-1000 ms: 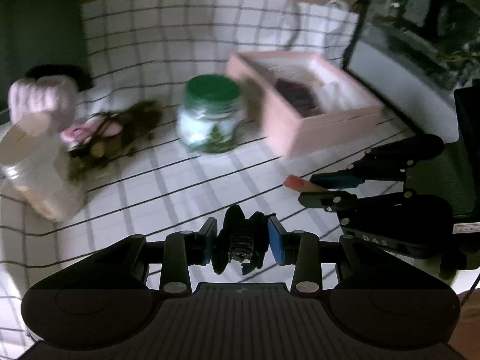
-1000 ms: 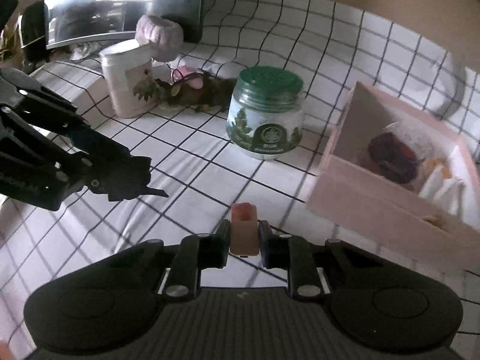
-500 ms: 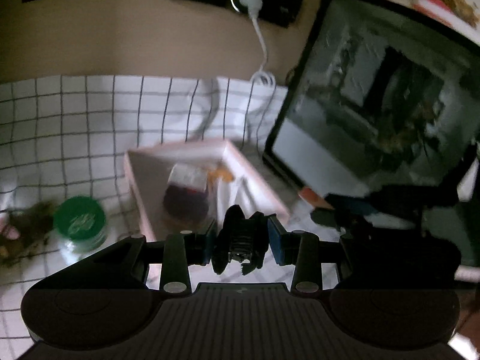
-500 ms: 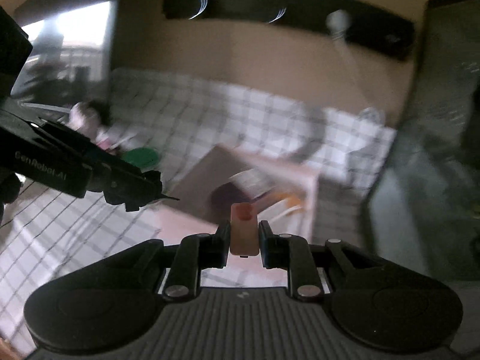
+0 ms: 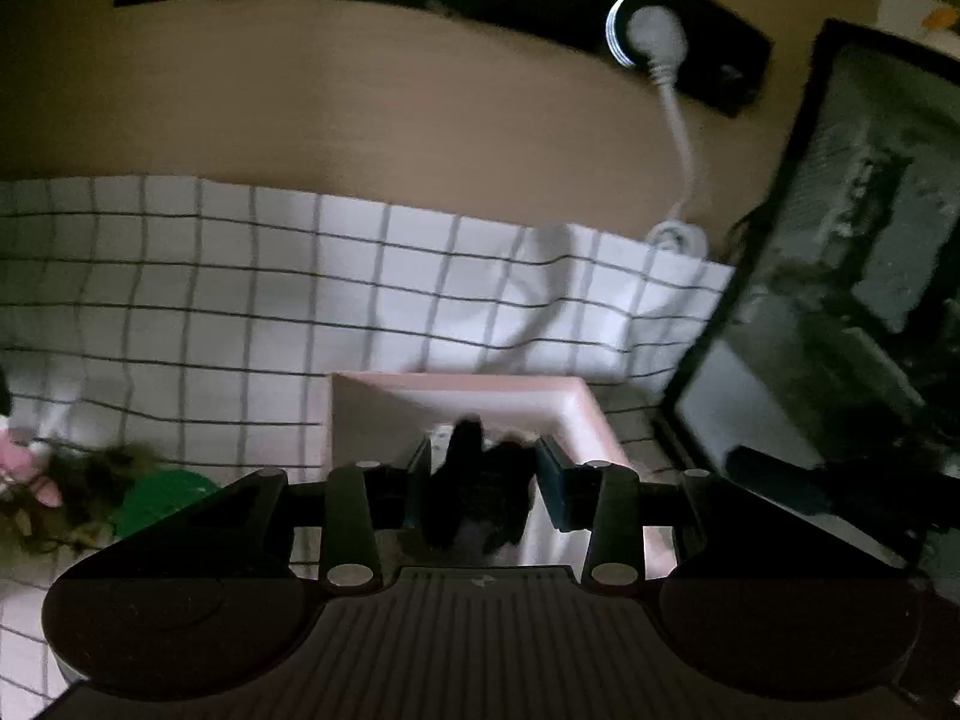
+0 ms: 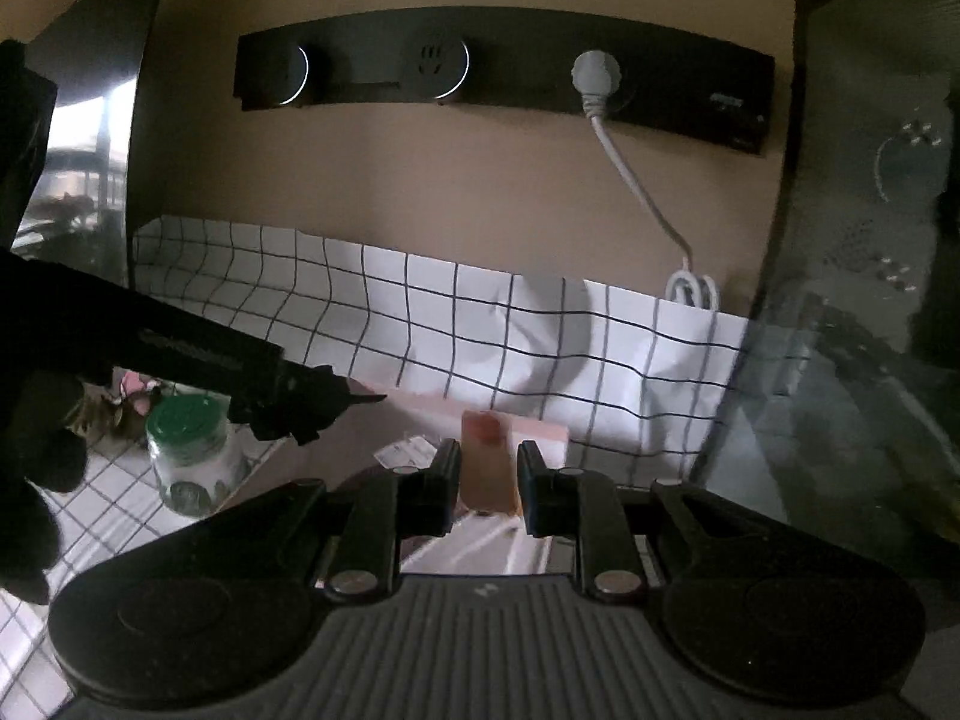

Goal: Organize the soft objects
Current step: 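Carry both items over the pink box and open both tools, then grasp the pink fuzzy scrunchie with the right tool and lift it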

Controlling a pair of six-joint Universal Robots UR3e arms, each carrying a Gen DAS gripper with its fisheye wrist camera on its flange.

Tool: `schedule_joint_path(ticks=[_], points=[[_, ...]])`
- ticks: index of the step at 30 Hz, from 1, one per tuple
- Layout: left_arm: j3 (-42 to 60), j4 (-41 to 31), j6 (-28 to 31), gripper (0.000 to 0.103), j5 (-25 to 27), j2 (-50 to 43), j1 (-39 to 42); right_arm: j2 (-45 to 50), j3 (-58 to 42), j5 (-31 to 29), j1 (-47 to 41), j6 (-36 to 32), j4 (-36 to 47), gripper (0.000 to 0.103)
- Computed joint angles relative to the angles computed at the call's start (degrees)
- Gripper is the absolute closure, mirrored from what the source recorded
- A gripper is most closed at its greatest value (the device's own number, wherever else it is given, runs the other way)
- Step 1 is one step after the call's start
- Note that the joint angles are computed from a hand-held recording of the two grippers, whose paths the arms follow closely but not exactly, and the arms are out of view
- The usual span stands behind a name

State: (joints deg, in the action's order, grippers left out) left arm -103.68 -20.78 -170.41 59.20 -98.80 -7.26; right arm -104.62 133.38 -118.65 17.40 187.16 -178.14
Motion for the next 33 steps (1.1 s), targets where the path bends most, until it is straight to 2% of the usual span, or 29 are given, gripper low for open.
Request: schedule_joint_path(ticks=[1,5,10,13,16,19,23,26,30,33], points=[[0.1,-0.3,-0.1,0.061,0.1,0.0,0.1,0.4,-0.6,0.1,0.1,0.4,0.8,0.069],[-1.4,1.0,1.9,0.061,2.1,0.9,-0.2,-0.8,1.6,3.0,-0.1,0.7,-0.6,0.054],[-5.1,0.9,4.4,0.061,1.3,4.0,1.4,-0.7,2.8,2.6,0.9,3.0,0.6,0.053],[-9.7,0.0,7.0,0.061,-1.3,7.8,5.4,0.1,2.3,2.1,2.1,5.8,2.7,0.053],[-15.7,-2.6,10.1,0.061,-5.0,12.8,12.8,2.1,0.9,1.3,4.4,8.6,4.7,0.053],[-20.4,-8.4,15.2,0.061,-8.4,17.6,22.6,6.6,-1.8,-0.7,8.1,10.5,5.3,0.053],[-25.2,-15.0,22.6,0.061,-11.6,24.7,37.5,14.3,-9.4,-2.7,12.0,12.1,6.7,0.053],[-25.0,-18.5,25.2,0.061,-14.3,27.6,48.9,20.5,-17.5,-3.4,14.1,12.5,7.7,0.053],[-19.9,-22.8,29.3,0.061,-19.5,28.1,61.1,27.0,-31.9,3.8,13.1,14.7,15.0,0.053],[-13.9,-22.1,31.8,0.061,-23.1,26.1,68.1,33.6,-47.6,11.2,11.4,18.0,22.4,0.052]])
